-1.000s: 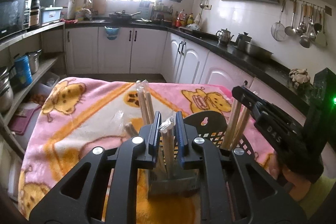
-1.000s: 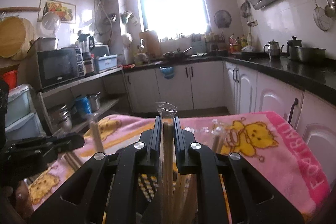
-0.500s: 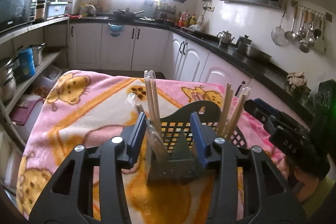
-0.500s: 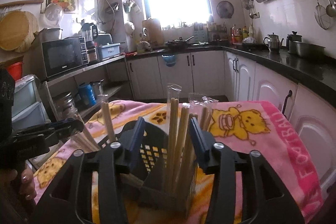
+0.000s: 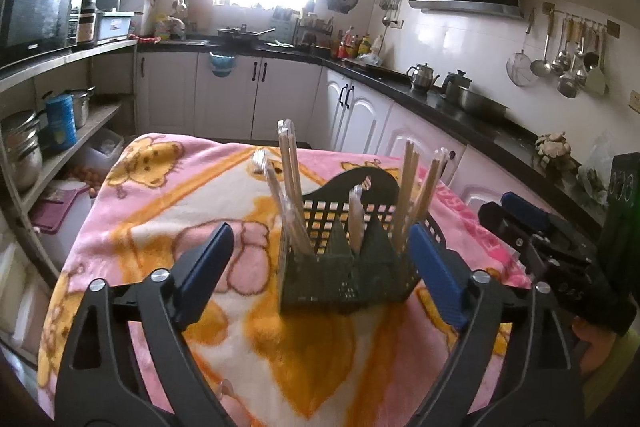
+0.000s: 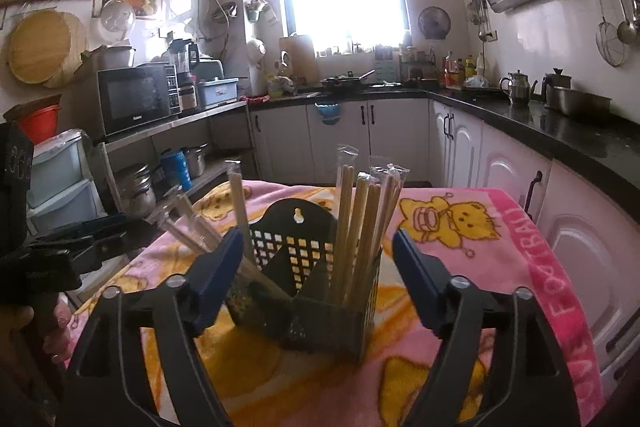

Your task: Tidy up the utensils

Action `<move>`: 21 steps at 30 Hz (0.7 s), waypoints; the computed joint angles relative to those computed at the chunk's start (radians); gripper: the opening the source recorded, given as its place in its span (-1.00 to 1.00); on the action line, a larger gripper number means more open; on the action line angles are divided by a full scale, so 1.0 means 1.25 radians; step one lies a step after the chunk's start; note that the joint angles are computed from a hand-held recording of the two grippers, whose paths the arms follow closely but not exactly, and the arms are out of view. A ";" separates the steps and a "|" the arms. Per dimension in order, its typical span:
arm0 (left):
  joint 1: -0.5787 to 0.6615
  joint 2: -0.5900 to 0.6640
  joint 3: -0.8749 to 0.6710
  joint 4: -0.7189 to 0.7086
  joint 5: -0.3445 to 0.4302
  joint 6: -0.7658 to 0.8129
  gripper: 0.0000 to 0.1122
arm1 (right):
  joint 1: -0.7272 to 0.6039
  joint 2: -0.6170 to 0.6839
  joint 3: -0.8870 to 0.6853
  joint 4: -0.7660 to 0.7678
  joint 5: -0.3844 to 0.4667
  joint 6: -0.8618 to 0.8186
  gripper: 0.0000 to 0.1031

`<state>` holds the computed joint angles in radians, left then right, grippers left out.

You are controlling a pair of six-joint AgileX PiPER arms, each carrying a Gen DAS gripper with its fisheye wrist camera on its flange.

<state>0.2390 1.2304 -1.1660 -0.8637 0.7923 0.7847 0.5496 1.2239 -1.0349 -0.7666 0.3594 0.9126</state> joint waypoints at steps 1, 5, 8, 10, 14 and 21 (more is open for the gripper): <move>0.006 -0.011 0.014 -0.004 0.005 0.007 0.53 | 0.006 -0.006 0.004 -0.005 0.006 0.005 0.61; 0.028 -0.051 0.068 -0.014 0.012 0.036 0.63 | 0.052 -0.046 0.046 -0.073 0.041 0.077 0.75; 0.052 -0.085 0.119 -0.032 0.018 0.065 0.63 | 0.085 -0.076 0.084 -0.136 0.064 0.144 0.82; 0.061 -0.100 0.144 -0.035 0.018 0.080 0.63 | 0.107 -0.091 0.103 -0.155 0.084 0.172 0.83; 0.070 -0.133 0.194 -0.028 0.010 0.089 0.63 | 0.154 -0.113 0.141 -0.183 0.122 0.227 0.84; 0.089 -0.182 0.281 -0.028 0.003 0.113 0.63 | 0.226 -0.143 0.217 -0.209 0.176 0.317 0.85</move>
<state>0.3501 1.0024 -0.8145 -0.8987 0.7961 0.9260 0.8322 1.0445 -0.7633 -1.0276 0.5795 1.3085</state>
